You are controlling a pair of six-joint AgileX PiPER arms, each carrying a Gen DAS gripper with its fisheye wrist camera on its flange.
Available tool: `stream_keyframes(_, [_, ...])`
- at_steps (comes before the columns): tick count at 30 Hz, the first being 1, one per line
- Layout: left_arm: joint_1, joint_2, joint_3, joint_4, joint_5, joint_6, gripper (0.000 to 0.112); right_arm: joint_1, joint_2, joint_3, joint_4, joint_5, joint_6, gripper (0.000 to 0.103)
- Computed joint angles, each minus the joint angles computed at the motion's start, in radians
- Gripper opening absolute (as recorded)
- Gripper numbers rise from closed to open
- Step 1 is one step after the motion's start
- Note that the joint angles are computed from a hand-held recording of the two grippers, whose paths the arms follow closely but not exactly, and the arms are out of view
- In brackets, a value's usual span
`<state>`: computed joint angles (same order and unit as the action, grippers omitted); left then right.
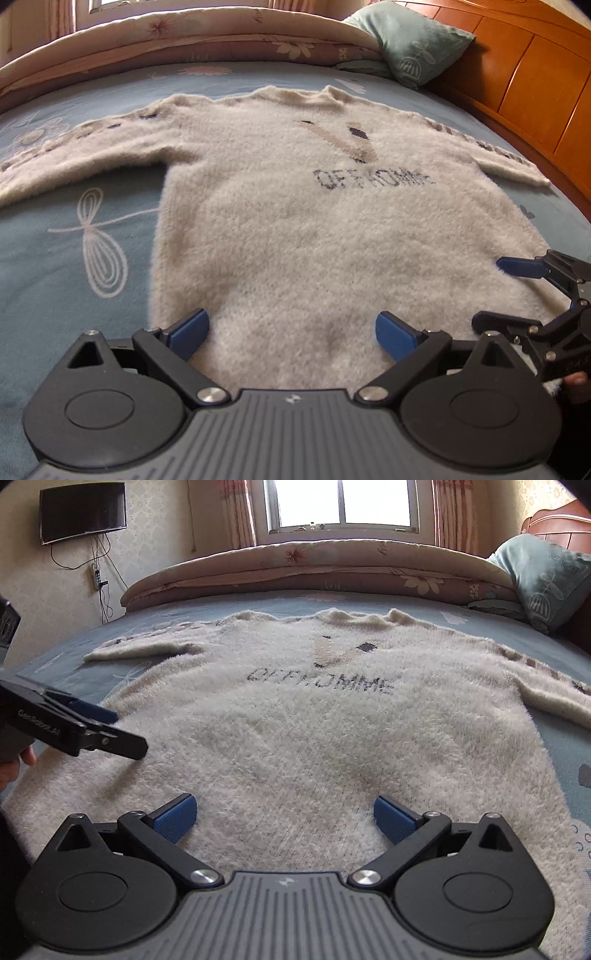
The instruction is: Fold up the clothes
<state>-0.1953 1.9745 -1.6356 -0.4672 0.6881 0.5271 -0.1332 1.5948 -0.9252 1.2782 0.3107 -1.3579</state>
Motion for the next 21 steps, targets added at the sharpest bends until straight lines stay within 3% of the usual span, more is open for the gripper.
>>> stream_keyframes(4, [-0.024, -0.037, 0.017, 0.082, 0.001, -0.08, 0.097, -0.022, 0.003, -0.01, 0.002, 0.036, 0.022, 0.103])
stream_keyframes(7, [-0.04, -0.014, -0.036, -0.001, 0.0, -0.047, 0.097, -0.016, 0.001, -0.006, 0.004, 0.027, 0.016, 0.103])
stream_keyframes(10, [-0.065, 0.05, -0.135, -0.07, 0.025, -0.043, 0.097, -0.005, -0.002, -0.002, -0.003, 0.011, 0.018, 0.103])
stream_keyframes(14, [-0.102, 0.132, -0.233, -0.01, 0.071, -0.122, 0.097, 0.007, -0.003, 0.001, -0.009, -0.008, 0.016, 0.103])
stream_keyframes(21, [-0.064, -0.036, 0.089, -0.113, -0.064, 0.044, 0.097, 0.006, -0.007, -0.007, -0.073, -0.001, 0.088, 0.103])
